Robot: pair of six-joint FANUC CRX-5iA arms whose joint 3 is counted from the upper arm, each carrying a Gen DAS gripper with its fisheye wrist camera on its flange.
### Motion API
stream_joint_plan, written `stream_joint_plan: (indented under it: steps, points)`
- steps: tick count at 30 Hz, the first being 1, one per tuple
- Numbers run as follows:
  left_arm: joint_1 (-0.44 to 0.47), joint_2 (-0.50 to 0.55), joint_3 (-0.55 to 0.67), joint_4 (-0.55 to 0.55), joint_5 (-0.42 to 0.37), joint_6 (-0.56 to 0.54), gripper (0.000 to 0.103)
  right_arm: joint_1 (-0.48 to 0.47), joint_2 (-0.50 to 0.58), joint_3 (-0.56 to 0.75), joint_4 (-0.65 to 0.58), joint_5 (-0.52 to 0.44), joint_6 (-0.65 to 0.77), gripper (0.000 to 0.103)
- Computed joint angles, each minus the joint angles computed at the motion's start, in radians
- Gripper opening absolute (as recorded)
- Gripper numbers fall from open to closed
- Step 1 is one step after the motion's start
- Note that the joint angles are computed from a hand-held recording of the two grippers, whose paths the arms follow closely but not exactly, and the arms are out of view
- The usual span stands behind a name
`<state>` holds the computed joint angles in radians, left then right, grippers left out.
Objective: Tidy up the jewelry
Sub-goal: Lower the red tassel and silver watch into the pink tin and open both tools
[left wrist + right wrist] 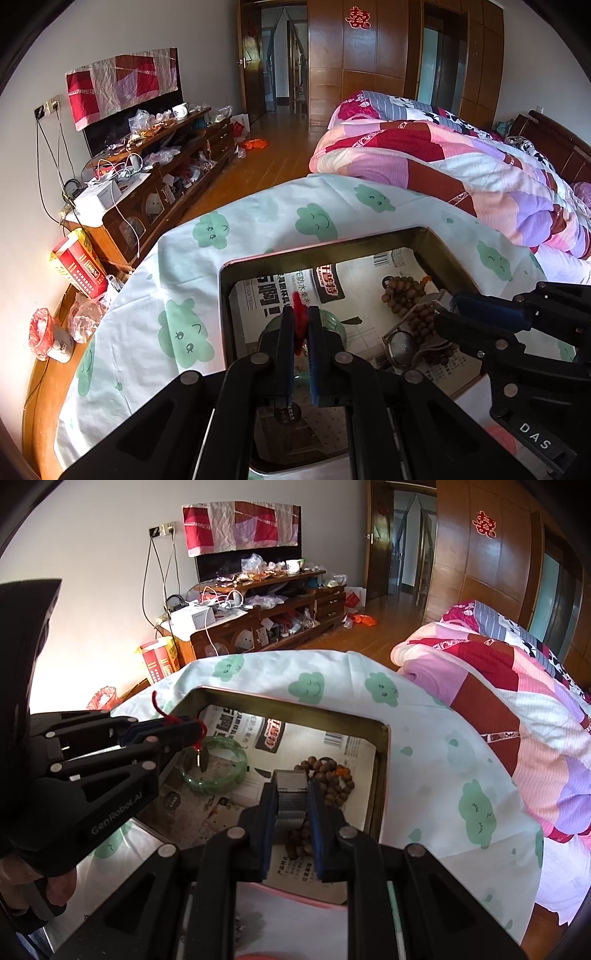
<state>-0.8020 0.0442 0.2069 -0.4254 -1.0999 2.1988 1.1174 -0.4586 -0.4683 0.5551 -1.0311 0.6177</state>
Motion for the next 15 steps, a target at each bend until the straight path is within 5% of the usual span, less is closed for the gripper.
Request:
stream_joint_plan:
  steps: [11, 13, 15]
  points:
    - [-0.012, -0.010, -0.019, -0.010, -0.012, 0.019, 0.009, 0.006, 0.000, -0.002, -0.013, 0.001, 0.013, 0.020]
    - [-0.009, -0.011, -0.024, 0.002, -0.015, 0.024, 0.018, 0.015, 0.000, -0.006, -0.002, -0.007, 0.005, 0.021]
    - [-0.033, 0.009, 0.006, -0.047, -0.072, 0.058, 0.054, 0.017, -0.006, -0.016, 0.011, -0.007, -0.016, 0.030]
